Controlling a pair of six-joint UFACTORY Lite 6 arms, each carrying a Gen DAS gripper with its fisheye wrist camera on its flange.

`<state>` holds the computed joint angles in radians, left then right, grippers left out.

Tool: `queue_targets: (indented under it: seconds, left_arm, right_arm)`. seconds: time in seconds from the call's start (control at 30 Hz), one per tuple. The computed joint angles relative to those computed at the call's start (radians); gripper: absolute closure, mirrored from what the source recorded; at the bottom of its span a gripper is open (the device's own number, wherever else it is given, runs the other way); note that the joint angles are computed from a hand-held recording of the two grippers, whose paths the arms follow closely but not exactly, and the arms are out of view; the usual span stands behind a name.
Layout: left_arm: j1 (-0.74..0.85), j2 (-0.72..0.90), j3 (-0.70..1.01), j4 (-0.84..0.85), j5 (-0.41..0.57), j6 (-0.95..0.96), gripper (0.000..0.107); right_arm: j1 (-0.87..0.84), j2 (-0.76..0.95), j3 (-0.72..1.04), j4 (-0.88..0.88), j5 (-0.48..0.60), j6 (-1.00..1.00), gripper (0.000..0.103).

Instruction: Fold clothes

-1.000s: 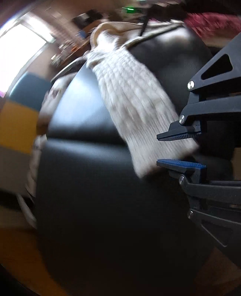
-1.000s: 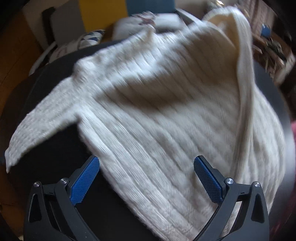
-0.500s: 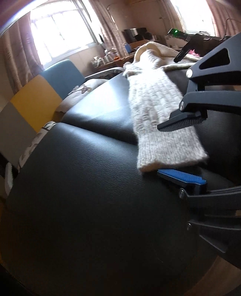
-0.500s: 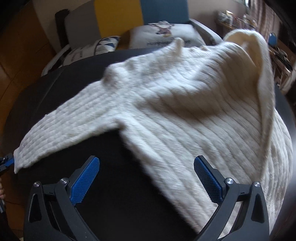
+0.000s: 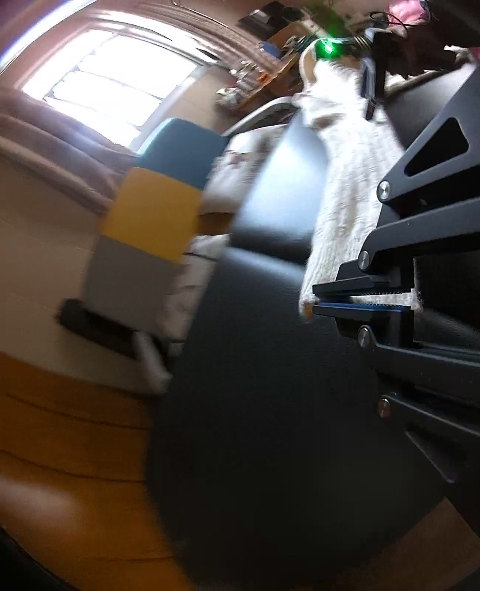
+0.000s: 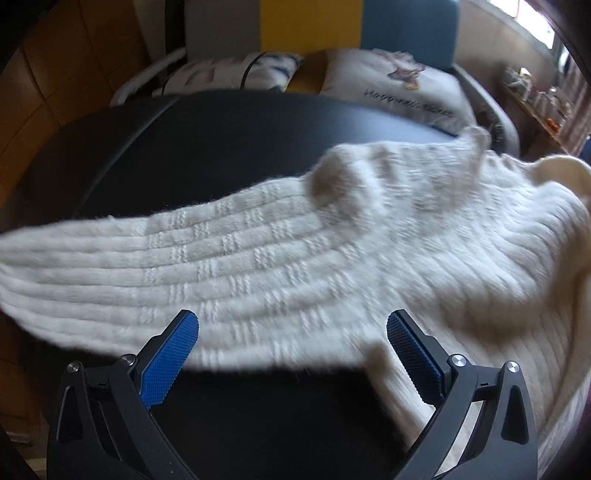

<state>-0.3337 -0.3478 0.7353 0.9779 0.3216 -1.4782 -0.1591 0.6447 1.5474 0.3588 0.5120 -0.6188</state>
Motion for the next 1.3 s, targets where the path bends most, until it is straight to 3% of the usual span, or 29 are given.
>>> queue_targets:
  seconds: [0.13,0.27,0.33,0.47,0.57,0.77,0.9,1.0,1.3]
  left_arm:
    - [0.007,0.150,0.101,0.007,0.077,0.076,0.105]
    - [0.076,0.449,0.247,-0.155,0.129,0.193,0.105]
    - [0.119,0.468,0.222,-0.226,0.120,0.232,0.104]
    - [0.115,0.370,0.138,-0.160,0.150,0.163,0.103]
    - [0.070,0.297,0.119,-0.138,0.175,0.162,0.100]
    - [-0.073,0.418,0.325,-0.217,0.195,0.285,0.092]
    - [-0.114,0.615,0.513,-0.386,0.172,0.444,0.092]
    - [-0.145,0.771,0.666,-0.439,0.208,0.478,0.092]
    - [-0.197,0.878,0.722,-0.388,0.265,0.421,0.091]
  right_arm:
    - [0.094,0.124,0.130,-0.123,0.035,0.226,0.000]
    - [0.144,0.134,0.134,-0.164,-0.013,0.331,0.000]
    - [0.157,0.123,0.128,-0.156,-0.014,0.330,0.000]
    - [0.178,-0.065,-0.072,-0.084,-0.125,0.257,0.000]
    - [0.214,-0.220,-0.204,-0.134,-0.186,0.310,0.000]
    - [0.242,-0.463,-0.378,-0.282,-0.226,0.434,0.000]
    - [0.228,-0.549,-0.431,-0.322,-0.229,0.436,0.000]
    - [0.205,-0.604,-0.463,-0.341,-0.236,0.418,0.000]
    - [0.117,-0.632,-0.495,-0.373,-0.259,0.392,0.000]
